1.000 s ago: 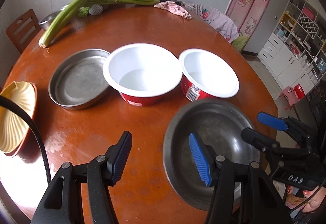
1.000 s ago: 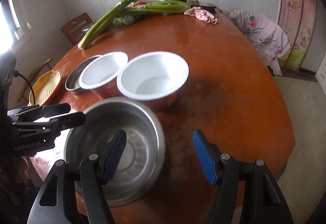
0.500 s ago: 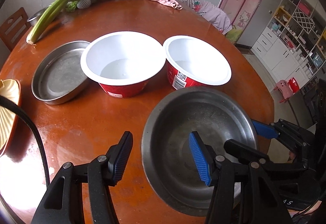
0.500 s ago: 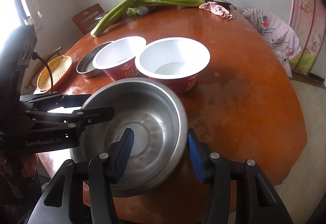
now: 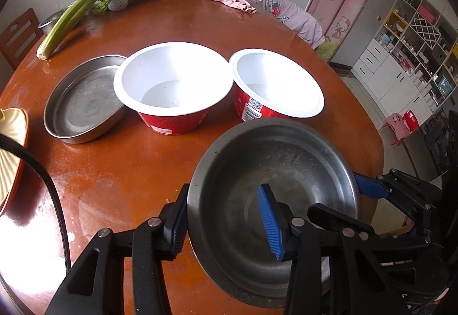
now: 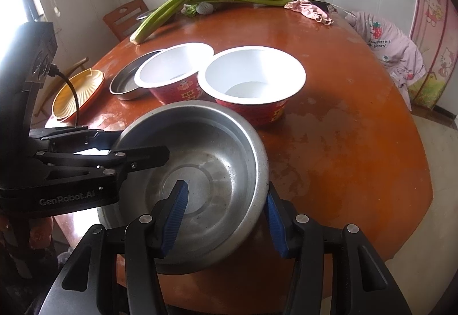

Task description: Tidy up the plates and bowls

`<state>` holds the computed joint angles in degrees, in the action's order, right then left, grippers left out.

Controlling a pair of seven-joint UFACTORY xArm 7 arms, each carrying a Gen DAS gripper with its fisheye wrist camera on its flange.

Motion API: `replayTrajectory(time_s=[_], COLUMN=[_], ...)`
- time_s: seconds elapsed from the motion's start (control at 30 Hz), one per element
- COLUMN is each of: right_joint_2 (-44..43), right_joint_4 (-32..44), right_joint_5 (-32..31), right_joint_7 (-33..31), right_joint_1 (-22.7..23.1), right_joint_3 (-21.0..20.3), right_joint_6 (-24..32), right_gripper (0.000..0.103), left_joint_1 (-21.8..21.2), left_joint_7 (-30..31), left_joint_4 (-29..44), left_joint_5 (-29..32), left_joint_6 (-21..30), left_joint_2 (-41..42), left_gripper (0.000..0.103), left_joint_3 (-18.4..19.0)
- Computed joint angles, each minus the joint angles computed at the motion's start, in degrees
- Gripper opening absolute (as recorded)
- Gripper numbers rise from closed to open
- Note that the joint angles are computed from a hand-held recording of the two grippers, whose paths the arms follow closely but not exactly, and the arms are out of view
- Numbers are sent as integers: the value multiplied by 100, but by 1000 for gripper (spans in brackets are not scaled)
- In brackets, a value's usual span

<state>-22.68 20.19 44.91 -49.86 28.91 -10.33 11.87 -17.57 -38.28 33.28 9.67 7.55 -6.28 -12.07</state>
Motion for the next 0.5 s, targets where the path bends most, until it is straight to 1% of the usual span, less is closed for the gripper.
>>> replayTrajectory(time_s=[0.2, 0.5], right_joint_2=[-164, -367], right_joint_4=[-22, -52], right_joint_5=[-157, -400], right_joint_7=[106, 355], right_joint_1=[22, 229], right_joint_3=[138, 240], right_joint_6=[75, 55], right_gripper=[55, 55], left_joint_1=[236, 464], left_joint_7=[-380, -438], left_joint_4=[-239, -622], left_joint_5=[353, 328], left_joint_6=[89, 127], left_joint_2=[-446, -1069], left_gripper=[46, 46], left_joint_3=[-158, -270])
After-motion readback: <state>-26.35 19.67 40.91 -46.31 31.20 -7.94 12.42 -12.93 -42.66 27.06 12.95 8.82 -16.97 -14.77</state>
